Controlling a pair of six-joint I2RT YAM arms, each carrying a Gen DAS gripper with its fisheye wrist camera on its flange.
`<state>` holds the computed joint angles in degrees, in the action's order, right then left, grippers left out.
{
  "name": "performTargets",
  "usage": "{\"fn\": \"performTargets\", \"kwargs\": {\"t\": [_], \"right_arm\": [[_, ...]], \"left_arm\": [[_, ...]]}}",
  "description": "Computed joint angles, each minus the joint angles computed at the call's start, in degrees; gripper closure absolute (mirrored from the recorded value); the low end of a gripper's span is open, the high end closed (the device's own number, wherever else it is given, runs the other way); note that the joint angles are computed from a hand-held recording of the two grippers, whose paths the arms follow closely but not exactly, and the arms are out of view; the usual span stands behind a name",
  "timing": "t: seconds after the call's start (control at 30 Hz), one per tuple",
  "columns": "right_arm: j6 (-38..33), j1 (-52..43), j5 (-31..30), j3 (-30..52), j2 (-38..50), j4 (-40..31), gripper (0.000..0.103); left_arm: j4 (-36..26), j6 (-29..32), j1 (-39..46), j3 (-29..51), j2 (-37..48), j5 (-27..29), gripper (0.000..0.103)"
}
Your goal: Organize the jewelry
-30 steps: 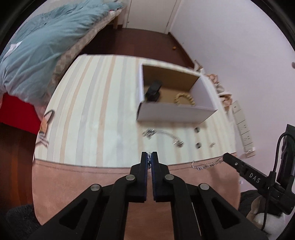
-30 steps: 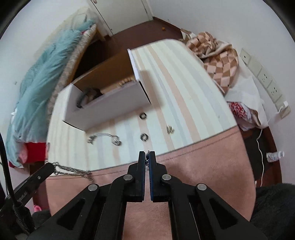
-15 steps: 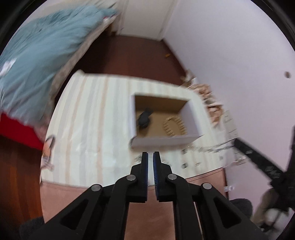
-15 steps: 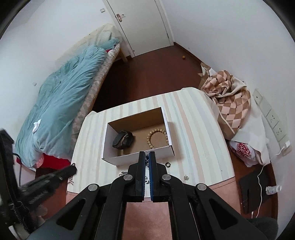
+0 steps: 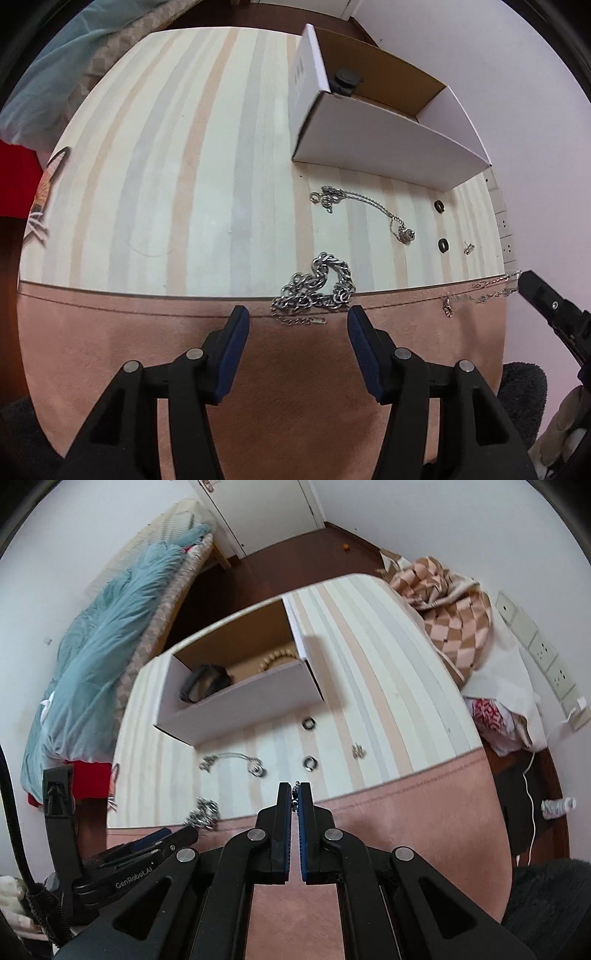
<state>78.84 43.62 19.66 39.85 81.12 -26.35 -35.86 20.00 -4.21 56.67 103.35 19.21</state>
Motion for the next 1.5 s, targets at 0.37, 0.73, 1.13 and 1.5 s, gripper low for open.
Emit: {"fn": "performTargets", "kwargs": {"t": [0.37,0.73,1.13,1.5], "right_arm": [[0.4,-0.4,-0.8,-0.4,2.1,1.1,0.1],[-1.6,-0.6,1.9,2.9,-3.7,-2.2,0.1],[-19.4,-11.7,0.1,16.7,-5.1,-5.7,0.1],[-34.4,-28.4,-16.5,29.9,12.7,-3.8,0.1]], "left_arm": [[12.6,3.4,-5.6,-8.4,-6.0,-3.0,0.095],[0.8,5.0,-1.1,-1.6,-13.5,7.6,0.098],[-13.2,0.2,-2.3,23.3,-7.2,15.9,0.098],[-19.9,-3.0,-9.2,46.6,15.0,5.9,0.097]]}}
